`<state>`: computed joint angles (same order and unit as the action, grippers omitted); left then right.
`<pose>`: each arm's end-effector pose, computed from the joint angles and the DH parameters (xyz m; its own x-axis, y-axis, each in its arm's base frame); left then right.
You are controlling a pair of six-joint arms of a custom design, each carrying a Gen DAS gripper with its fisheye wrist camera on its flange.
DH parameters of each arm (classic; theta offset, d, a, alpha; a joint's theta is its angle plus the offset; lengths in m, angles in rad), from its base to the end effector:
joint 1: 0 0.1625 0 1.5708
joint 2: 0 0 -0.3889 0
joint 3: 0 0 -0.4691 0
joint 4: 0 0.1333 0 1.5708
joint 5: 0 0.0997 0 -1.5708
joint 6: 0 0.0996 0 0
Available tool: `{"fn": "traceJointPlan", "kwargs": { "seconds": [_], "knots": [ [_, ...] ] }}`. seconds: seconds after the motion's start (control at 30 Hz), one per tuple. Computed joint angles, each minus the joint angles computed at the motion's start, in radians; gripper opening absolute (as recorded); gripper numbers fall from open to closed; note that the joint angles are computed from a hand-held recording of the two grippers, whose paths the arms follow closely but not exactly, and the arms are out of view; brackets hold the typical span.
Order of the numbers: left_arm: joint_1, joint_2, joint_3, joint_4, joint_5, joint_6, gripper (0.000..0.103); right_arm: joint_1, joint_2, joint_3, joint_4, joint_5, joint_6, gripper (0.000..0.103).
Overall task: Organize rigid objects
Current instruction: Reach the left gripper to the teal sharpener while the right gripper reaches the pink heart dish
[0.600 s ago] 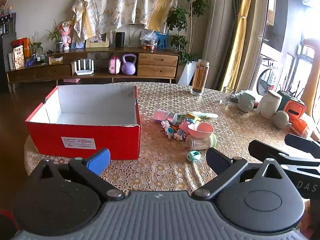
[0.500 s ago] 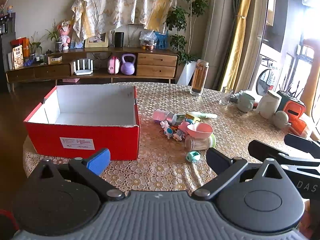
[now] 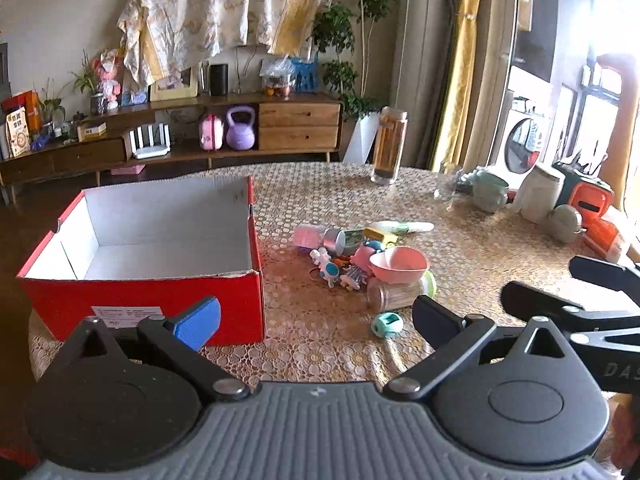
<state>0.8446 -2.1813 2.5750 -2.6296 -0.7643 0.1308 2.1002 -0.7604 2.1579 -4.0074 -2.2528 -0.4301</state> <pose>-0.0665 -0.3839 0.3085 -0.7382 0.2021 -0.6436 0.6241 0.5668 -0.5378 0.3032 -0.3786 0.0152 -0.7517 -0.1126 0.6499 -0.6265 0.4298 -0.6502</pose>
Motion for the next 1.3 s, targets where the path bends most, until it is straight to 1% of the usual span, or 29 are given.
{"fn": "traceJointPlan", "kwargs": {
  "seconds": [0.17, 0.27, 0.33, 0.47, 0.53, 0.63, 0.7, 0.77, 0.83, 0.93, 1.07, 1.13, 1.23, 1.3],
  "knots": [
    [0.075, 0.143, -0.064, -0.073, -0.06, -0.012, 0.103, -0.067, -0.053, 0.007, 0.116, 0.035, 0.04, 0.1],
    [0.101, 0.203, -0.079, -0.103, -0.084, 0.016, 0.103, -0.096, -0.057, -0.002, 0.16, 0.043, 0.024, 0.098],
    [0.111, 0.242, -0.082, -0.145, -0.095, 0.052, 0.103, -0.116, -0.057, -0.014, 0.182, 0.044, 0.007, 0.097],
    [0.118, 0.329, -0.084, -0.25, -0.101, 0.11, 0.103, -0.149, -0.066, -0.045, 0.249, 0.061, 0.011, 0.097],
    [0.124, 0.367, -0.09, -0.287, -0.104, 0.122, 0.103, -0.162, -0.067, -0.065, 0.282, 0.072, 0.007, 0.094],
    [0.147, 0.421, -0.104, -0.324, -0.133, 0.133, 0.103, -0.186, -0.075, -0.09, 0.348, 0.112, 0.003, 0.094],
    [0.157, 0.463, -0.115, -0.349, -0.13, 0.141, 0.103, -0.196, -0.08, -0.109, 0.405, 0.13, 0.006, 0.094],
    [0.169, 0.5, -0.126, -0.359, -0.133, 0.143, 0.103, -0.202, -0.081, -0.128, 0.455, 0.142, -0.002, 0.094],
    [0.179, 0.527, -0.136, -0.356, -0.138, 0.138, 0.103, -0.206, -0.063, -0.15, 0.469, 0.142, -0.019, 0.094],
    [0.193, 0.576, -0.149, -0.369, -0.141, 0.154, 0.102, -0.213, -0.042, -0.183, 0.509, 0.145, -0.025, 0.091],
    [0.21, 0.622, -0.166, -0.379, -0.164, 0.164, 0.102, -0.23, -0.011, -0.223, 0.55, 0.157, -0.025, 0.088],
    [0.22, 0.642, -0.177, -0.379, -0.177, 0.163, 0.102, -0.236, 0.001, -0.239, 0.571, 0.157, -0.024, 0.083],
    [0.225, 0.673, -0.187, -0.387, -0.174, 0.172, 0.101, -0.245, 0.017, -0.26, 0.594, 0.168, -0.022, 0.083],
    [0.231, 0.691, -0.199, -0.376, -0.175, 0.177, 0.092, -0.244, 0.034, -0.28, 0.6, 0.164, -0.031, 0.082]
  ]
}}
